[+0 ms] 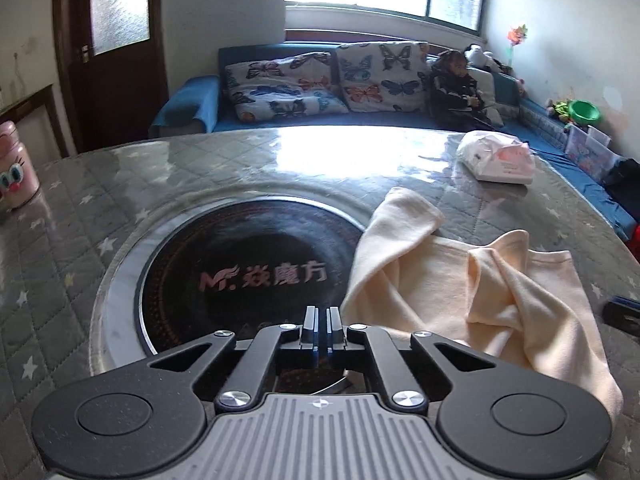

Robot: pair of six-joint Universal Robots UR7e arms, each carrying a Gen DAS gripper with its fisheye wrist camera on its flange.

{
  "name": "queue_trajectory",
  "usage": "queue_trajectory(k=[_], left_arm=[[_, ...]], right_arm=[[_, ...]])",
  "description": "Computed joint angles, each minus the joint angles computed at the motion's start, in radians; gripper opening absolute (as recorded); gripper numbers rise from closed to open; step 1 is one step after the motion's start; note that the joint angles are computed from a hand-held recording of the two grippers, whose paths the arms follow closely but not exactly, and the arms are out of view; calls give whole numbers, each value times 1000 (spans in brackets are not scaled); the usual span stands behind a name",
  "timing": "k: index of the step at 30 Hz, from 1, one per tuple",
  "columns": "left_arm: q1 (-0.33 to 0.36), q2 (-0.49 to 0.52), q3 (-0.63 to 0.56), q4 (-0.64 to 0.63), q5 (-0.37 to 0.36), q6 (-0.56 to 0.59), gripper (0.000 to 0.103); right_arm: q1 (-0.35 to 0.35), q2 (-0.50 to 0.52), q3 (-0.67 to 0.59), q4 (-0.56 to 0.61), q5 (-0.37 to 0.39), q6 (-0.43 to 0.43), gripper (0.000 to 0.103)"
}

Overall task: Fold clothes
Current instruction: 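Lift and spread the sweatshirt over the table, then open both grippers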

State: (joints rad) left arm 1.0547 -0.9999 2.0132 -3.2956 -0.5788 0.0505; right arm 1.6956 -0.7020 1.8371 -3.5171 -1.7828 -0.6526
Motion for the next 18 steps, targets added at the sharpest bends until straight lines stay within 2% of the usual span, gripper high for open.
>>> queue_trajectory(k=[3, 4, 5, 6, 13, 15, 16, 17, 18], left_arm=[[-2, 23, -25, -22, -8, 54, 25], [-2, 36, -37, -31, -4, 74, 43], [1, 52, -51, -44, 3, 95, 57], [4, 68, -66, -57, 11, 116, 58], [68, 125, -175, 43, -53, 121, 57], [77, 136, -188, 43, -68, 144, 41], [81, 140, -193, 38, -73, 157, 20], [81, 139, -190, 38, -75, 152, 10], [81, 138, -187, 38, -76, 146, 8]], right_arm=[[12, 33, -40, 36, 4, -12, 29], [15, 44, -56, 52, 5, -16, 33], [17, 55, -70, 60, 0, -18, 34], [19, 66, -84, 68, -4, -21, 34], [7, 110, -154, 151, -24, -3, 37], [4, 109, -154, 171, -16, -18, 35], [3, 108, -154, 181, -12, -26, 30], [1, 107, -153, 189, -7, -33, 24], [1, 103, -143, 179, -1, -41, 13]])
